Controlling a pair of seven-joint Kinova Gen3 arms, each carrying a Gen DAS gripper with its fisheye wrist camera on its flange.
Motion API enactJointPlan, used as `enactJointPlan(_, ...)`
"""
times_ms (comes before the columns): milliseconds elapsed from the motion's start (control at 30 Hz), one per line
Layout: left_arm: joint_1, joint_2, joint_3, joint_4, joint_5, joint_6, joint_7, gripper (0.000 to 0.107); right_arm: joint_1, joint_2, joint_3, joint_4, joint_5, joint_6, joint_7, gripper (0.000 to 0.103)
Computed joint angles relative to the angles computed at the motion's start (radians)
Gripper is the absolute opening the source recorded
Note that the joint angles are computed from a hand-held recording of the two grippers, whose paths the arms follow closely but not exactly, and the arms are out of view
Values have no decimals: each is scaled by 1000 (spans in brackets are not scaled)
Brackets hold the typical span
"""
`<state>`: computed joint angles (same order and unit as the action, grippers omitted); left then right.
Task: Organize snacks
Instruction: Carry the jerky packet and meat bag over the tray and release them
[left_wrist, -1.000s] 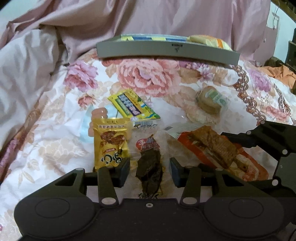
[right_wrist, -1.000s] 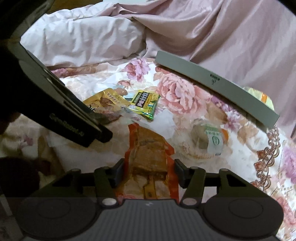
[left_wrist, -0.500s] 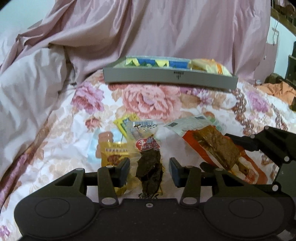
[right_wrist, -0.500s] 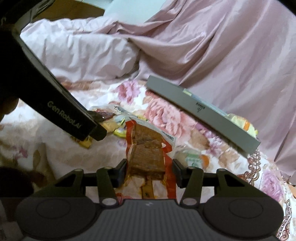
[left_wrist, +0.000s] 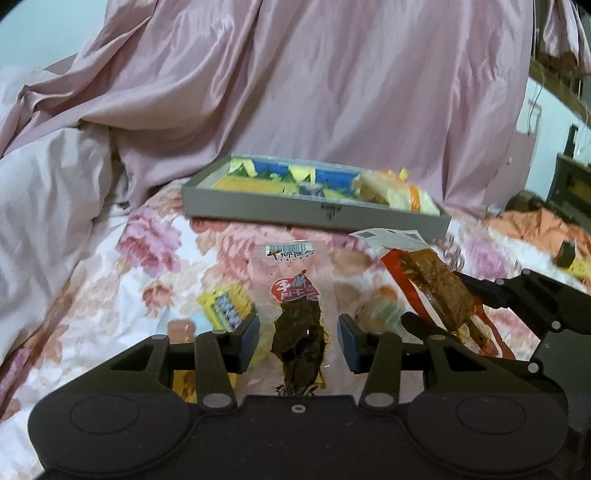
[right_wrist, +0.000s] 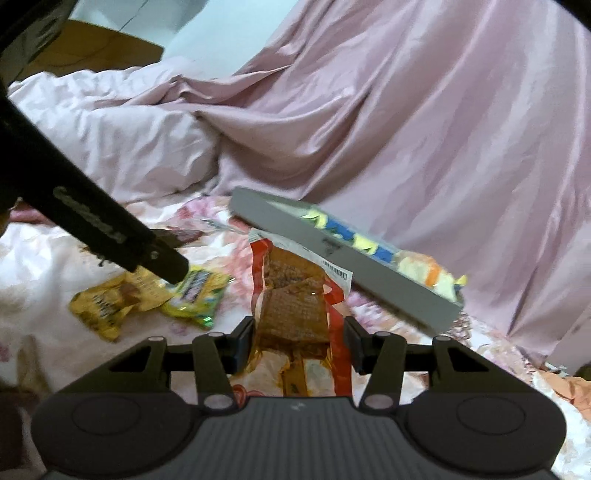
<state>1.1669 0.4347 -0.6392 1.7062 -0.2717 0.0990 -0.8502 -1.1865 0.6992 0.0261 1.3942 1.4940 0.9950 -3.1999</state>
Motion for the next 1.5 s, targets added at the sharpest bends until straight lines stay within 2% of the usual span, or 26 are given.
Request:
enactJointPlan(133,-23,22,3,-54,9,-5,-14,48,13,-6,13,-4,6,17,-23,55)
enactJointPlan(300,-121,68,63,-175,21,16,-36,48,54,-21,23,-16,25,17,-42,55)
enactJointPlan(467,-226,135,126,-336,7,77,-32,49,115,-18,35,-72,34,-32,-20,56)
enactJointPlan(667,-336,220,203,-526,-29,144,16,49,183,17,65,-185,0,-138,62,56)
enactJointPlan(900,-426,342,282,-770,-72,261,92,49,220,85,129,-331,-103,-216,180,56)
enactJointPlan(1100,-468,426,338,-912,-124,350,129,49,262,152,151,-471,-244,-255,307,56)
enactJointPlan(1300,-501,479,394,-998,-136,427,146,49,288,210,167,-581,-375,-268,438,56)
enactJointPlan(1500,-510,505,411,-1037,-153,452,142,49,282,239,207,-620,-471,-279,520,56)
